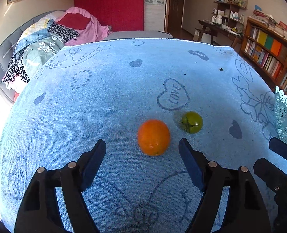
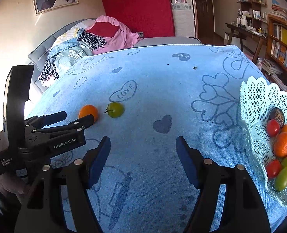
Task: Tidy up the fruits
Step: 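Grasp the orange with the left tool while the right tool grasps the green tomato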
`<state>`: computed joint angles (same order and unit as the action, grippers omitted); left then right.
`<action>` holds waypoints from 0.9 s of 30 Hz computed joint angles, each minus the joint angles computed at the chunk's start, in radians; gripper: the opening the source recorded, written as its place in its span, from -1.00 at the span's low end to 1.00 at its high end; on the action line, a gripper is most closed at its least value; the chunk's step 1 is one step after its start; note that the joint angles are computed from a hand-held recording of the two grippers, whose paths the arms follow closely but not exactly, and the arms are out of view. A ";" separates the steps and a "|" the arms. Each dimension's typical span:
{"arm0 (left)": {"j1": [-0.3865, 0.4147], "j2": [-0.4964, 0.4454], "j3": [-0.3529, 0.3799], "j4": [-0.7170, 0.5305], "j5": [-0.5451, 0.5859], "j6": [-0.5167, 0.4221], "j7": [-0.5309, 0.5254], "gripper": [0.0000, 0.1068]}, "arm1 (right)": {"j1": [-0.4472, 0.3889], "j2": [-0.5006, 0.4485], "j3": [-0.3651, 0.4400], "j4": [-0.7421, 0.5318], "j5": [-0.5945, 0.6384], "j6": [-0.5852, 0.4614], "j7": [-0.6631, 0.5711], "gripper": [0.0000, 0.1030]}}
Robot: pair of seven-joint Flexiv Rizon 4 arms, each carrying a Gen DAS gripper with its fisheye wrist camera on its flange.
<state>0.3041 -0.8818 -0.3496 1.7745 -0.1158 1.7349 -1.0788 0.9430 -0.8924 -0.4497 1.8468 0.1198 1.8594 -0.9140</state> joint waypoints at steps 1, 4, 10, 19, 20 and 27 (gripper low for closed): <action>-0.003 -0.002 0.002 -0.008 0.001 -0.013 0.005 0.35 | -0.008 -0.001 0.008 -0.006 -0.005 -0.004 -0.001 0.38; -0.010 -0.010 0.002 -0.025 0.001 -0.026 0.023 0.24 | -0.039 -0.002 0.037 -0.024 -0.025 -0.013 -0.003 0.38; 0.023 -0.027 -0.051 -0.050 -0.032 -0.104 0.071 -0.29 | -0.080 -0.009 0.073 -0.054 -0.058 -0.028 0.001 0.38; 0.064 -0.009 -0.084 0.006 -0.056 -0.009 0.058 -0.31 | -0.120 -0.037 0.096 -0.129 -0.125 -0.074 0.014 0.38; 0.058 -0.006 -0.071 0.009 -0.053 0.013 0.042 -0.31 | -0.132 -0.039 0.106 -0.143 -0.139 -0.085 0.016 0.38; -0.002 0.008 0.039 0.002 -0.022 0.095 -0.075 -0.31 | -0.187 -0.079 0.151 -0.255 -0.246 -0.161 0.032 0.24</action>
